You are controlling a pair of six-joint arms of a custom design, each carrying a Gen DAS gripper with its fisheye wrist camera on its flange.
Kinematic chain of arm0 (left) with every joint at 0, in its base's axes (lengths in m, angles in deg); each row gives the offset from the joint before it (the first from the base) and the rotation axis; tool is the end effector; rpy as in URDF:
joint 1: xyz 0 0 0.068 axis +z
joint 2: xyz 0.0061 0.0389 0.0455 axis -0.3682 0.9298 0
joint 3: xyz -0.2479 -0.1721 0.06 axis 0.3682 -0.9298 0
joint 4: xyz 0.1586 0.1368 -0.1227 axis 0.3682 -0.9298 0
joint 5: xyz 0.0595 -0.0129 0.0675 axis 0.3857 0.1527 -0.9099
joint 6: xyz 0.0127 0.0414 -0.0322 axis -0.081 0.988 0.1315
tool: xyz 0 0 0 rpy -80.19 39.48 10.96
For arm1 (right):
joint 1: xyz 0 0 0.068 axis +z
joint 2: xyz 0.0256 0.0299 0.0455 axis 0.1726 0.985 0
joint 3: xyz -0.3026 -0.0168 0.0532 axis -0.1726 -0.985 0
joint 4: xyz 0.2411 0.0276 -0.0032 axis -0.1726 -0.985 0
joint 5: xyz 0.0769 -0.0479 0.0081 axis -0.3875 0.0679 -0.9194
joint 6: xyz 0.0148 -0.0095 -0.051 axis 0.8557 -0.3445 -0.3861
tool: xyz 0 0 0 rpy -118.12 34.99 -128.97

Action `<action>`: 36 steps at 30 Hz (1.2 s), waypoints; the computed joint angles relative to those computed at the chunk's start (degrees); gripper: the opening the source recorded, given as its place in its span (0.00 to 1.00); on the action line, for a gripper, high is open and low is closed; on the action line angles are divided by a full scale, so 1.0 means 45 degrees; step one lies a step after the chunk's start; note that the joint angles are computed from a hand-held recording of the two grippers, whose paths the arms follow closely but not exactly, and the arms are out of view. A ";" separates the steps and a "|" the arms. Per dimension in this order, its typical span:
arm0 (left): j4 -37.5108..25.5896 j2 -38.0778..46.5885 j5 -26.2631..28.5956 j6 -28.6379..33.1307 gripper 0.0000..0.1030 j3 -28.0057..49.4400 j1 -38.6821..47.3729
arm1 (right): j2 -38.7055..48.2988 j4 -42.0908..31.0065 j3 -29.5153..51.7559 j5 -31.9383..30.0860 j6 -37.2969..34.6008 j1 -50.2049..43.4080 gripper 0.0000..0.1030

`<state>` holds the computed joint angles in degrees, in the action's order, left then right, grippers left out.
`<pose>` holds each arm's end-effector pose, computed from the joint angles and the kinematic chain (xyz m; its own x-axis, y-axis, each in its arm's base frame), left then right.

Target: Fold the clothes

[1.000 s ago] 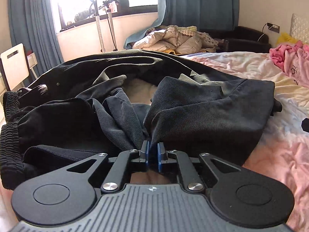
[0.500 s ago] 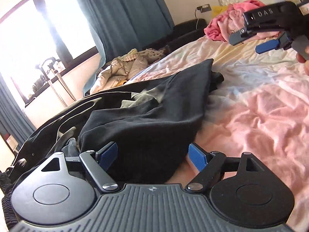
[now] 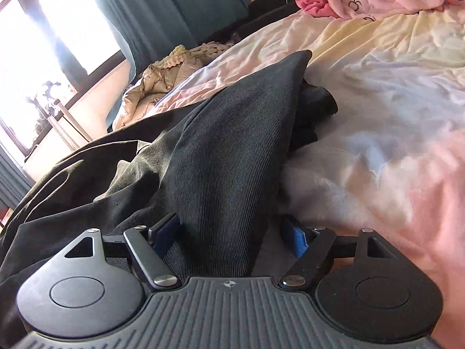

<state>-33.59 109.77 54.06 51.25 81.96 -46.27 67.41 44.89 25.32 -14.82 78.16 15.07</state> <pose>0.3498 -0.1487 0.1040 -0.4215 0.6293 -0.6529 0.3903 0.7758 0.4958 0.2280 0.0228 0.2099 -0.3745 0.4866 -0.7893 0.0513 0.8608 0.5064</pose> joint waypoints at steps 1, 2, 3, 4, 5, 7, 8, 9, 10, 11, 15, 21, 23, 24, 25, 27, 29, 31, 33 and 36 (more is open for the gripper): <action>-0.0250 0.0018 -0.0058 -0.0169 0.44 0.0221 -0.0043 | 0.0204 0.0194 -0.0024 -0.0223 0.0079 -0.0182 0.87; -0.0511 -0.0012 -0.0090 -0.0377 0.29 0.0404 -0.0074 | 0.0412 0.0336 -0.0027 -0.0398 0.0172 -0.0335 0.87; -0.0770 -0.0039 -0.0120 -0.0584 0.17 0.0588 -0.0105 | 0.0591 0.0413 -0.0023 -0.0517 0.0244 -0.0436 0.87; -0.0805 -0.0174 0.0041 -0.0680 0.09 0.0560 -0.0088 | 0.0747 0.0442 -0.0014 -0.0596 0.0299 -0.0501 0.87; -0.0713 -0.0412 0.0335 -0.0719 0.05 0.0357 -0.0021 | 0.0882 0.0542 -0.0038 -0.0732 0.0383 -0.0559 0.87; -0.0568 -0.1127 0.1074 -0.0942 0.04 -0.0257 0.0181 | 0.1103 0.0837 -0.0131 -0.1125 0.0617 -0.0674 0.87; -0.0438 -0.1703 0.1472 -0.1238 0.04 -0.0803 0.0283 | 0.1169 0.0980 -0.0177 -0.1428 0.0830 -0.0726 0.87; -0.0218 -0.2309 0.1819 -0.1640 0.04 -0.1491 0.0355 | 0.1187 0.1117 -0.0229 -0.1693 0.1050 -0.0710 0.87; 0.0001 -0.2932 0.2157 -0.2079 0.04 -0.2203 0.0423 | 0.1176 0.1241 -0.0280 -0.1896 0.1243 -0.0655 0.86; 0.0156 -0.3512 0.2486 -0.2336 0.04 -0.2933 0.0468 | 0.1155 0.1286 -0.0292 -0.2060 0.1368 -0.0565 0.86; 0.0436 -0.5828 0.3844 -0.3383 0.04 -0.5733 0.0851 | 0.1076 0.1217 -0.0284 -0.2538 0.1583 0.0027 0.86; 0.1713 -0.7450 0.6470 -0.5068 0.04 -0.8209 0.2878 | 0.0843 0.0617 -0.0557 -0.2436 0.2478 0.1162 0.86; 0.2056 -0.7374 0.6562 -0.5490 0.04 -0.8412 0.2955 | 0.0672 0.0627 -0.0800 -0.2112 0.3284 0.1460 0.86; 0.2150 -0.7354 0.6516 -0.5609 0.04 -0.8438 0.2871 | 0.0625 0.0966 -0.1063 -0.2025 0.3969 0.1537 0.86; 0.2242 -0.7334 0.6469 -0.5727 0.04 -0.8464 0.2786 | 0.0580 0.1302 -0.1321 -0.1934 0.4651 0.1612 0.86; 0.2438 -0.7284 0.6501 -0.5778 0.04 -0.8507 0.2741 | 0.0940 0.2269 -0.1756 -0.2190 0.5895 0.1625 0.86; 0.2310 -0.7242 0.6614 -0.5883 0.04 -0.8443 0.2881 | 0.1353 0.2500 -0.1820 -0.2142 0.6458 0.1710 0.86; 0.2091 -0.7255 0.6794 -0.6084 0.04 -0.8338 0.3059 | 0.1708 0.2415 -0.1777 -0.2020 0.6702 0.1710 0.86; 0.1994 -0.7331 0.7143 -0.6300 0.04 -0.8304 0.3318 | 0.2188 0.2716 -0.1844 -0.2133 0.7096 0.1646 0.86; 0.2173 -0.7351 0.7971 -0.6920 0.04 -0.8302 0.3790 | 0.3574 0.4947 -0.2399 -0.3105 0.8415 0.1423 0.86</action>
<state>-23.81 76.69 89.93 20.11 44.60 -29.21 83.49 67.15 14.53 -28.80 116.02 21.47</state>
